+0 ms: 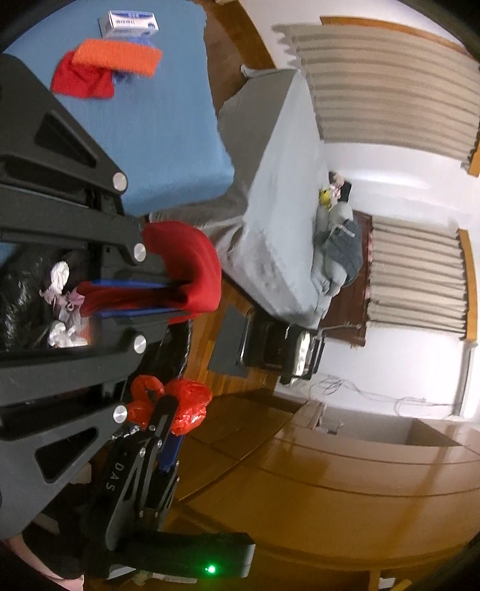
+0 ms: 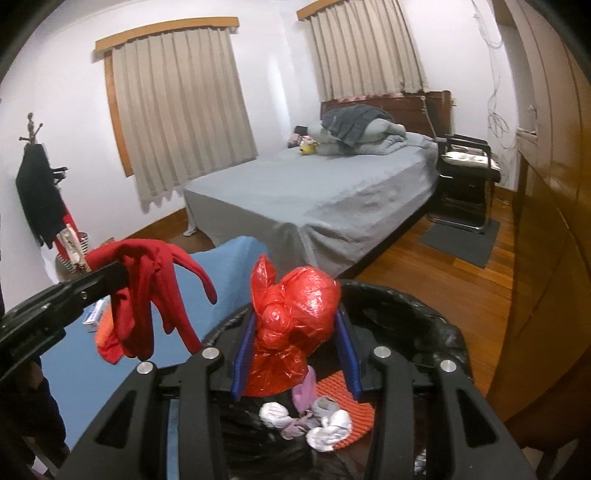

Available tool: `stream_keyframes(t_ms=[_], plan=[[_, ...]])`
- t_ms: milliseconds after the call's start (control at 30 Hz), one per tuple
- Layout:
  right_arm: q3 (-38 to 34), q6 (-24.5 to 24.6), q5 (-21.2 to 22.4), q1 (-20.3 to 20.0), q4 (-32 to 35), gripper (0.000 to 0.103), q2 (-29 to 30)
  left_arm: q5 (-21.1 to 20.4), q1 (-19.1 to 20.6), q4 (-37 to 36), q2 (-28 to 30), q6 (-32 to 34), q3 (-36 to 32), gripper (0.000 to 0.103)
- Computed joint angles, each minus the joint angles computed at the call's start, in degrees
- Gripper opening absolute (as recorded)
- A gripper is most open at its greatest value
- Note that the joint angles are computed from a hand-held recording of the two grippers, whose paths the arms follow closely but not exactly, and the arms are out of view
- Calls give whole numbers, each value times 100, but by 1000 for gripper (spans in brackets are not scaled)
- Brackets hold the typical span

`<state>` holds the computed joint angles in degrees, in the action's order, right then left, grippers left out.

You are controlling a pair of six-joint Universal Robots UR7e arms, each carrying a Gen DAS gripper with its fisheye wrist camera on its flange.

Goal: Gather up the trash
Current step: 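Carry the red cloth and red plastic bag over the bin and release both, then return to the blanket and grasp the orange mesh pad with the left tool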

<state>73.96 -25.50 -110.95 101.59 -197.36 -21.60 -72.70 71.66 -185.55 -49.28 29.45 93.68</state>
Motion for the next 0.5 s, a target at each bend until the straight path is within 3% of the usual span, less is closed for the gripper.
stream_keyframes(t_ms=[200,367,500], plan=[[-35,78,-129,-137,51,42,9,-97,61,479,379,16,-393,8],[-70,140,-244,-219,121,46,34,-100,138,890,471,-80,-548,16],[-68,194,-287,-249,131,51,35,33,195,1072,470,-150,-536,31]])
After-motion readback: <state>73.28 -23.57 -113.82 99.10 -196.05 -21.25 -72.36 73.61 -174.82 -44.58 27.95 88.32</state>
